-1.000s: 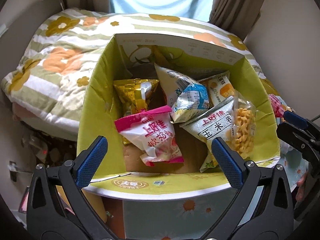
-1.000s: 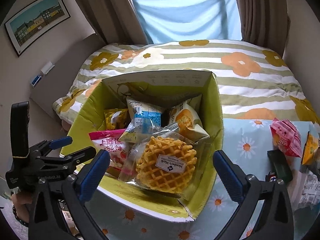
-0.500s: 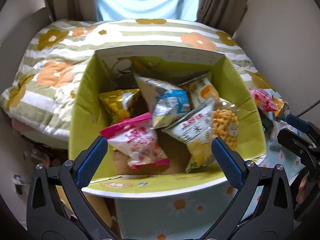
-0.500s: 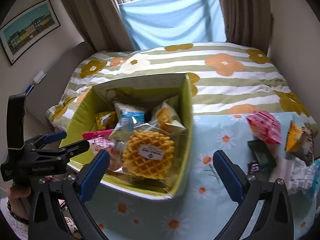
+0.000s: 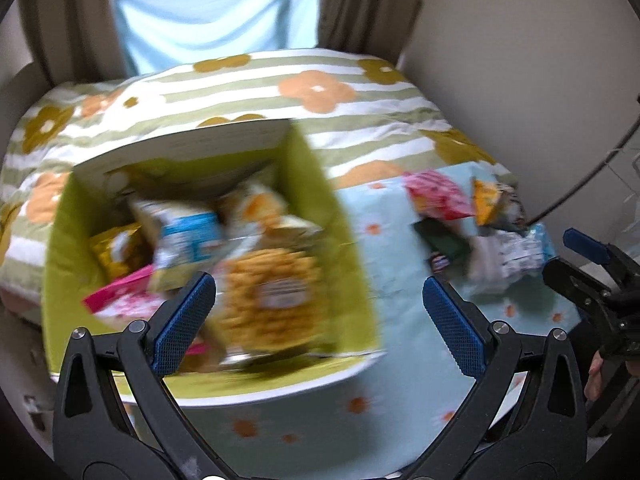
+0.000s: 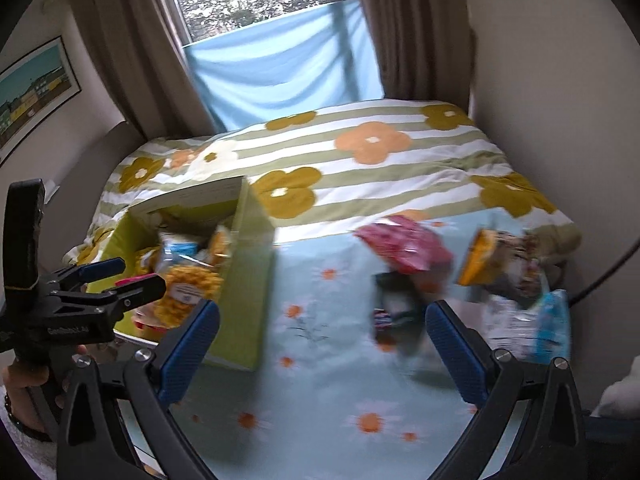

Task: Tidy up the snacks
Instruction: 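Move both tools back toward the snacks on the table, then grasp the pink striped packet with the left tool while the right tool grasps the yellow chip bag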

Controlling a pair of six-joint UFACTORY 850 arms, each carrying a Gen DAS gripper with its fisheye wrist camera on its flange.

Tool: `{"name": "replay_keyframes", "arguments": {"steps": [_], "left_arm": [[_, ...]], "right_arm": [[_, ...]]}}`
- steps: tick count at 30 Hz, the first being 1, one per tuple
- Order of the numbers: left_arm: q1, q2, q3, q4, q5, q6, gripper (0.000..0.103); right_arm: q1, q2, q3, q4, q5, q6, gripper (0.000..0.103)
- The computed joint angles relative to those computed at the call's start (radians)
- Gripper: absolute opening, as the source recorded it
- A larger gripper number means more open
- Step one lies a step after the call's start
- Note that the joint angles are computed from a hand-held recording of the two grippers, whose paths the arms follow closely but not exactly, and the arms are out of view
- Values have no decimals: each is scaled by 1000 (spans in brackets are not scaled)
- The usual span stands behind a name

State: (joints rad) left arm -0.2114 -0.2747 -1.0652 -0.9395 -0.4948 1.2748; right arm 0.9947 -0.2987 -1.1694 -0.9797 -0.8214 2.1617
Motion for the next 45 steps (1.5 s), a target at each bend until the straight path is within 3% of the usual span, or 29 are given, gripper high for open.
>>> {"name": "replay_keyframes", "arguments": {"steps": [8,14,19,23,31,35,42,45], "left_arm": [[-176,25,38,-11,65,-127,103],[-285,-13,-1,19,147,-264,103],[-353,-106,-116,224,152,-462,103],[-403,-202,-223,510,159,-691,103],[-462,-461,-519,784,-41,-801,103],[-482,-545,-607,934,-75,-882,103],[-477,-708,-806,904,-259,-830,103],[-473,-746,-849,878,-303,-809,103]], "right_arm": [[-10,203,219,-11,-5,-28,103],[-72,327,352,-37,50,-81,103],[-145,381,428,-53,123,-110,103],[-212,396,469,-60,194,-135,103],[-348,343,475,69,306,-463,103],[-393,298,468,137,359,-636,103],[-444,205,432,292,398,-997,102],[-458,168,409,348,389,-1111,102]]}}
